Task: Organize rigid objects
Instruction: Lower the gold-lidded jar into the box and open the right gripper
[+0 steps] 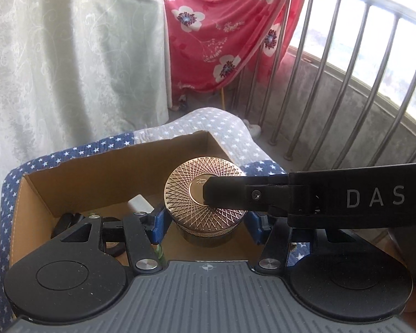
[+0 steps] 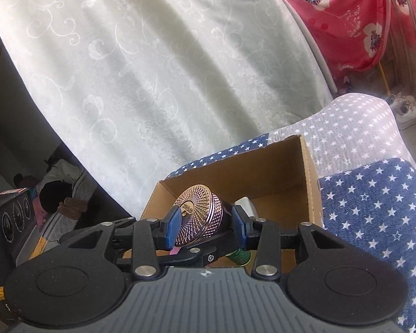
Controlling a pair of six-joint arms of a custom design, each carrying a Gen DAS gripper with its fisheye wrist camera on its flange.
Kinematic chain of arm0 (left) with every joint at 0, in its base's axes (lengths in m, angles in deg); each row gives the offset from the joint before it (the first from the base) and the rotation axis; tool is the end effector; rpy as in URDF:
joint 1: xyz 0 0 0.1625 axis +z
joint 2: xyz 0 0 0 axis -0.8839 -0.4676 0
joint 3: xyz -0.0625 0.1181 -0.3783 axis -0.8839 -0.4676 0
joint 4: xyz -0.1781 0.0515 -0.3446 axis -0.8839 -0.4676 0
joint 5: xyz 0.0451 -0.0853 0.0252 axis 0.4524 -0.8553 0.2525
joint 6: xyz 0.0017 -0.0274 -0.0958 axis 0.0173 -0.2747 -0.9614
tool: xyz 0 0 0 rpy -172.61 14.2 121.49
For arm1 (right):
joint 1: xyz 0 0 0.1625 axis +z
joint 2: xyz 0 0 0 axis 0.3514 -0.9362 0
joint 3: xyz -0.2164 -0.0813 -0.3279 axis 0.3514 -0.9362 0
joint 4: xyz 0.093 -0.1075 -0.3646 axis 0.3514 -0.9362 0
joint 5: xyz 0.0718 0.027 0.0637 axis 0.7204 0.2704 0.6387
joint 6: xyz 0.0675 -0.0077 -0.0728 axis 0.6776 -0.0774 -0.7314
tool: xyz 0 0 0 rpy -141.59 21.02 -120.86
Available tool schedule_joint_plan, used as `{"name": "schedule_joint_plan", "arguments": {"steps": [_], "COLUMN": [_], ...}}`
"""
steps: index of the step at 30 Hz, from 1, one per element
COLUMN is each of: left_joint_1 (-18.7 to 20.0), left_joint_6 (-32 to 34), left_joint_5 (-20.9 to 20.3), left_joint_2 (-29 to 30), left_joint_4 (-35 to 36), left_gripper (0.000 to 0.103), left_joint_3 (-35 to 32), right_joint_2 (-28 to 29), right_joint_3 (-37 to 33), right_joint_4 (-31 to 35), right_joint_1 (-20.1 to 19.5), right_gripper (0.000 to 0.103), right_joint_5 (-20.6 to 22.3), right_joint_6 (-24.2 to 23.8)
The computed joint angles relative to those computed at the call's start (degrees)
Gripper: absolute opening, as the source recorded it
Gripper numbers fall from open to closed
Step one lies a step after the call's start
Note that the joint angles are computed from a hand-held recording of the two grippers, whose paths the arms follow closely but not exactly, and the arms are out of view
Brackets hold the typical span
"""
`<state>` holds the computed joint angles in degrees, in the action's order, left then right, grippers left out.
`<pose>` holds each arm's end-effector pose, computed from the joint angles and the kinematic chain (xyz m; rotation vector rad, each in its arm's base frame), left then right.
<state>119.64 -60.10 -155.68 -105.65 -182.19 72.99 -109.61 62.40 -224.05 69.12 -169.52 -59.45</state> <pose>-0.2640 -0.7199 0.1180 1.3098 2.4818 -0.5229 0.1169 -0.6053 0.2232 0.0749 -2.6748 1.2775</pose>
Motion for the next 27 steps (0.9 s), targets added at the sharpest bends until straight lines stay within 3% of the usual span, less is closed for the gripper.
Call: {"name": "schedule_joint_plan", "arguments": {"steps": [6, 11, 18, 27], "left_joint_1": [1.6, 2.19, 2.16, 2.68], "left_joint_6": [-7.36, -11.06, -13.07, -18.35], "left_joint_5": [1.57, 2.46, 3.13, 3.51], "left_joint_2": [8.89, 13.51, 16.49, 20.15], "left_joint_4": [13.69, 20.43, 23.64, 33.61], "left_gripper": [0.055, 0.055, 0.055, 0.058], "left_joint_3": [-15.08, -22.77, -27.3, -34.79], "right_joint_2": [3.84, 6.57, 8.01, 8.59], "right_joint_3": [-10.01, -15.03, -17.82, -18.39], "right_joint_4": [12.93, 17.8, 19.2, 19.14], "right_joint_1": [-3.1, -3.71, -3.7, -3.62], "right_gripper": [0.044, 0.044, 0.041, 0.04], "right_joint_5": [-0.92, -3.58, -5.27, -5.32], "right_joint_6": [0.93, -0.51, -3.28, -4.84]}}
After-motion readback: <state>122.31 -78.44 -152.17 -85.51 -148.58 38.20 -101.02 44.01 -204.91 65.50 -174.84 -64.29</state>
